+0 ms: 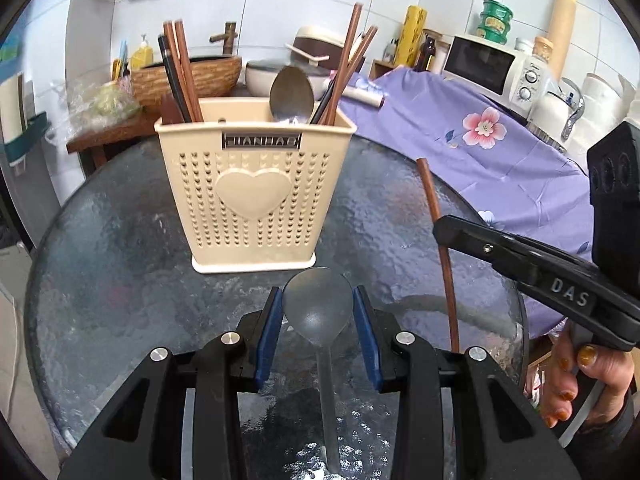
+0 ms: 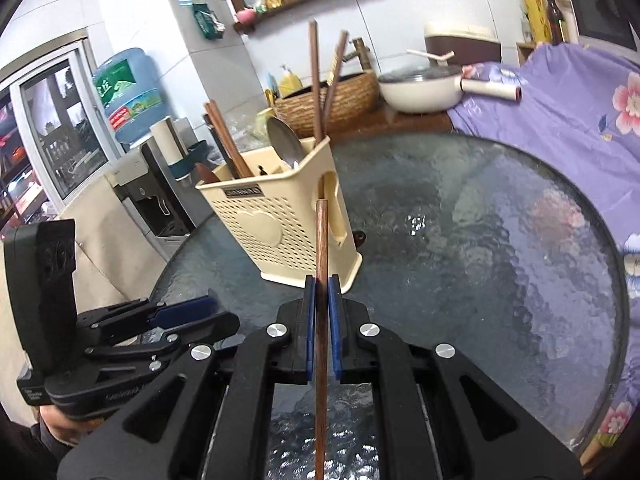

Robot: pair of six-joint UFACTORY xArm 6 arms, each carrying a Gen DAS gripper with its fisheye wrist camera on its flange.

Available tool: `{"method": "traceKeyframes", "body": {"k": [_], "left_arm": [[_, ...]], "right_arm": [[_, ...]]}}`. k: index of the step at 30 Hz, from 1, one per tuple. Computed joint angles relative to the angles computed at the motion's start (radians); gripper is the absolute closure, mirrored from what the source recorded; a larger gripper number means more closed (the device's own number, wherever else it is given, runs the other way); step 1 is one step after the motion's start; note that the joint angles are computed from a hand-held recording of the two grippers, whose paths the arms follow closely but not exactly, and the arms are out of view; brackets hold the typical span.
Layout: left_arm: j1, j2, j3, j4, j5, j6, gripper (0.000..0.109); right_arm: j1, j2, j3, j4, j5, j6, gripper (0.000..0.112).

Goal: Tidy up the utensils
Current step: 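Lift the plastic spoon and brown chopstick and carry them above the holder, then lower the spoon and chopstick into the holder and open both tools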

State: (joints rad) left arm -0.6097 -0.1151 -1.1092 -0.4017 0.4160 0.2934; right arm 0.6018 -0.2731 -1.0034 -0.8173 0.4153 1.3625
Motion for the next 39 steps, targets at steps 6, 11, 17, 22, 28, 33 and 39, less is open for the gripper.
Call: {"method": "traceKeyframes", "body": {"k": [6,11,17,22,28,33,39], "left_arm": [[-0.005,-0.022,0.0,-0.029,-0.008,0.029,0.074],[0.002,-0.033,-0.015,-0.066,0.003,0.063,0.074],[0.019,-0.025,-0.066,-0.117,0.036,0.11,0.074],[0.033,-0.007,-0.121,-0.119,0.025,0.1,0.074],[0.069,0.059,-0.267,-0.122,0.024,0.054,0.074],[0.091,0.133,-0.423,-0.062,0.01,-0.04,0.074],[0.101,0.263,-0.618,0.16,-0.044,-0.257,0.074]], "right_arm": [[0.026,-0.03,-0.007,-0.051,0.024,0.024,0.105],[0.031,-0.035,-0.024,-0.045,0.032,0.008,0.105],[0.039,-0.024,-0.072,-0.041,0.054,-0.035,0.105],[0.043,-0.005,-0.145,-0.038,0.083,-0.078,0.105],[0.038,0.037,-0.276,0.004,0.111,-0.186,0.105],[0.033,0.101,-0.438,0.08,0.157,-0.309,0.105],[0.012,0.21,-0.647,0.11,0.215,-0.392,0.105]]}}
